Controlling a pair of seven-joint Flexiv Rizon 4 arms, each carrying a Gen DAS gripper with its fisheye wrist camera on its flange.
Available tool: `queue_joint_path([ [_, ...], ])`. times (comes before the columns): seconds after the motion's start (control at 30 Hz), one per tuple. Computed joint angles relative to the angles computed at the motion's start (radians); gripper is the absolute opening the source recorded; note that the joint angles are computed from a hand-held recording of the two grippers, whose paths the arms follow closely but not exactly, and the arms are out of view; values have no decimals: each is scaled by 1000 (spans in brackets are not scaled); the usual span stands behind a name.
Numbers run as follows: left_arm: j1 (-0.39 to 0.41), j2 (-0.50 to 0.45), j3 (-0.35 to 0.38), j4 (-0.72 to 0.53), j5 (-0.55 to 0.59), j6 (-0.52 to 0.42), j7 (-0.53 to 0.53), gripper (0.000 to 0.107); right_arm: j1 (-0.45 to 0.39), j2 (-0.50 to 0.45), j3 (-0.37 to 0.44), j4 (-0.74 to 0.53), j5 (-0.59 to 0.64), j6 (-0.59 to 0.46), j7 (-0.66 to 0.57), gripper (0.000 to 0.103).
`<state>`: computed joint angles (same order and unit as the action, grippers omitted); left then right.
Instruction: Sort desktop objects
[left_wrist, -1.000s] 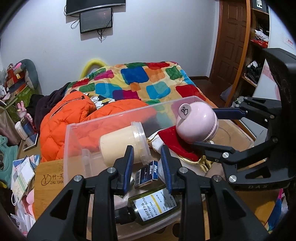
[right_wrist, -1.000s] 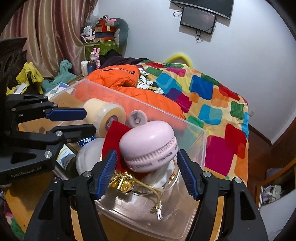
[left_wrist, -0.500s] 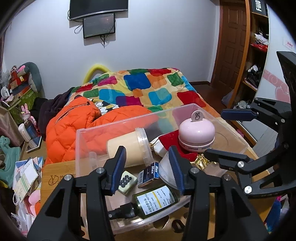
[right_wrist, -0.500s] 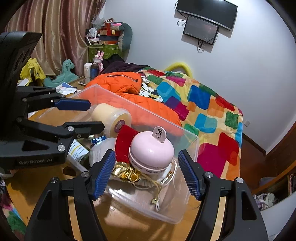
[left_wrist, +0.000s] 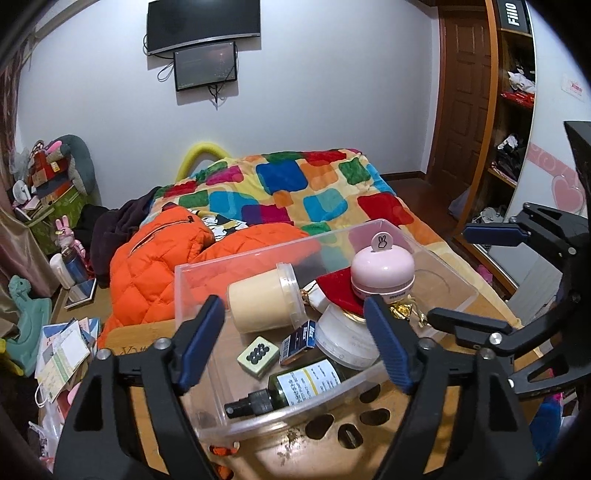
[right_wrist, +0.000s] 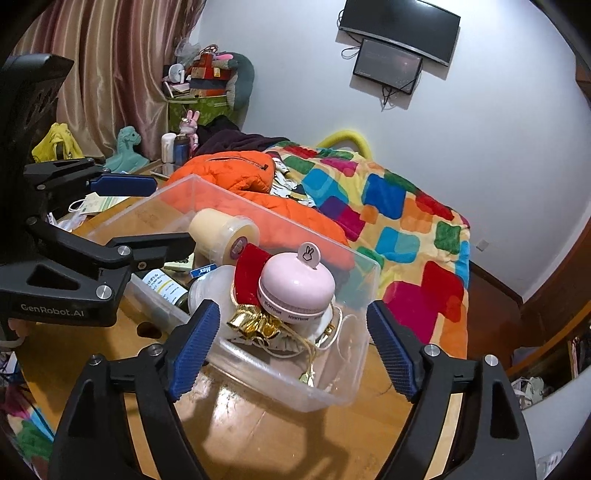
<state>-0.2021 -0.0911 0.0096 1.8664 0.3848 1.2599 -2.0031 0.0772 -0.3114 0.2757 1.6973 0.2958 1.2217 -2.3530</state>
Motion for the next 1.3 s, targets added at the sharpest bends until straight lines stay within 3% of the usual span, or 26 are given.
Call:
queue_joint_path([
  [0.1,-10,18,4,-6,48,-26,-61,95,4,20,-6,27,-5,30,12,83],
  [0.2,-12,40,0,-7,106,-48,-123,97,-4,42,2,50,17,57,12,92],
  [0.43,3,100,-33,15,221,-94,-244,98,3,103,-10,120,55,128,30,92],
  [0.6,20,149,-70,43,294,-124,-335,100,-22,146,11,145,148,155,3,102],
  [0.7,30,173,-93,59,328,-147,-378,101,-10,171,2,173,178,183,2,102],
  [1.03,47,222,-139,131,324,-163,-450,101,44,225,-27,311,143,296,90,102],
  [1.17,54,243,-153,158,326,-169,-497,101,40,233,-22,323,196,279,58,102],
  [1.3,59,254,-169,168,330,-178,-518,101,54,227,-41,352,153,282,104,102],
])
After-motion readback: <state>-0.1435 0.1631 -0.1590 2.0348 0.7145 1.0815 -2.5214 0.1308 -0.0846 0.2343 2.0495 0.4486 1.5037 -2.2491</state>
